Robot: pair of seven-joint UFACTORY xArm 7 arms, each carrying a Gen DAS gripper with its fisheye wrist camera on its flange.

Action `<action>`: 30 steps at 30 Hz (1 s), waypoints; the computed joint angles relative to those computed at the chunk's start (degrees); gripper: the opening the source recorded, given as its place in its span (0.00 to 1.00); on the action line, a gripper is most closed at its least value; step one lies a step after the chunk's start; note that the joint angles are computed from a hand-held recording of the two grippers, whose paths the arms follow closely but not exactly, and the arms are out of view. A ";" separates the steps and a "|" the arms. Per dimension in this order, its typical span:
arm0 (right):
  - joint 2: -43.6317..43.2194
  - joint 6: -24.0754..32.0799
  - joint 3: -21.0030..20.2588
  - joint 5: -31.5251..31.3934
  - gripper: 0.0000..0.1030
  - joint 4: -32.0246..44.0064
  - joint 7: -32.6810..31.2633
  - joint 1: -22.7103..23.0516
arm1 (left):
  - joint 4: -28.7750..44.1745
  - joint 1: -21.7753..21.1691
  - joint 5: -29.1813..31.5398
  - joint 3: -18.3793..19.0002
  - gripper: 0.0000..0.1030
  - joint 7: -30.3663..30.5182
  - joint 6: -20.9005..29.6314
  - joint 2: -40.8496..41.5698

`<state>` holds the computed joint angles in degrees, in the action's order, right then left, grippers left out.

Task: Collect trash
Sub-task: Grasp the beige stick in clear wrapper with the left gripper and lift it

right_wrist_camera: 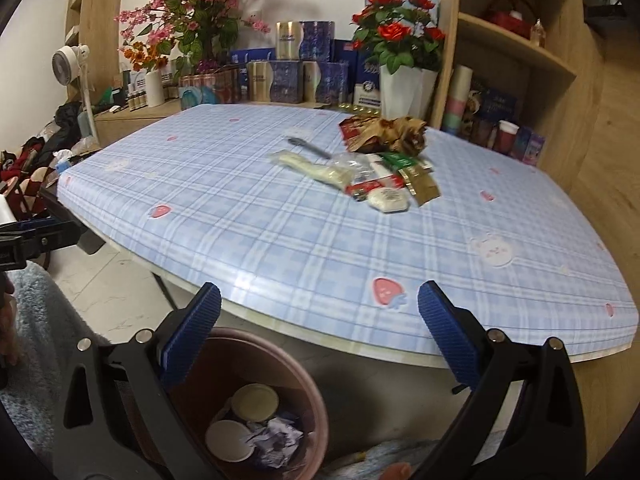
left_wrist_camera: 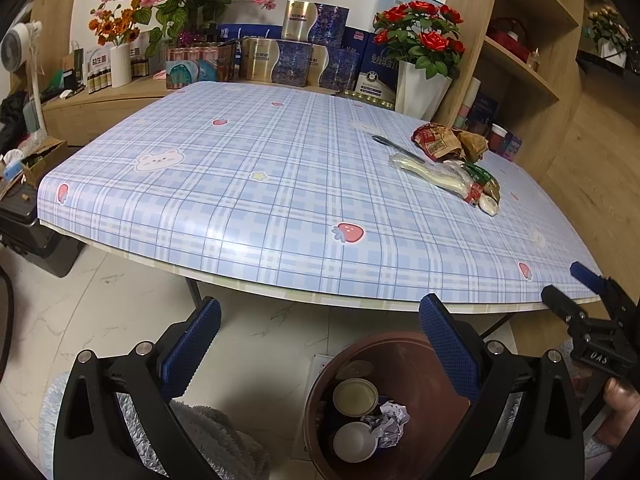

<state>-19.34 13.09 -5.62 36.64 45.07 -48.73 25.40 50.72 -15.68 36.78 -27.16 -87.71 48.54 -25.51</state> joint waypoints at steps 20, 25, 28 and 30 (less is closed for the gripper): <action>9.95 6.64 0.67 8.09 0.94 12.46 -3.19 -7.45 | 27.07 -3.06 1.55 7.38 0.87 12.14 -0.77 23.01; 16.17 7.45 3.31 4.01 0.94 19.04 4.30 -13.24 | 41.01 -5.46 -4.08 11.52 0.71 16.44 -1.06 35.68; 19.94 9.04 4.53 2.41 0.94 23.33 6.33 -16.23 | 50.80 -7.00 -7.09 13.71 0.63 18.63 1.09 43.80; 22.09 10.08 5.44 1.93 0.94 25.90 6.76 -18.07 | 56.83 -7.78 -9.46 15.23 0.60 18.75 2.29 48.66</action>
<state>2.75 23.16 -0.18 38.58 70.97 -41.97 7.34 107.55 -23.46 27.32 -11.93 -68.95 50.83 23.15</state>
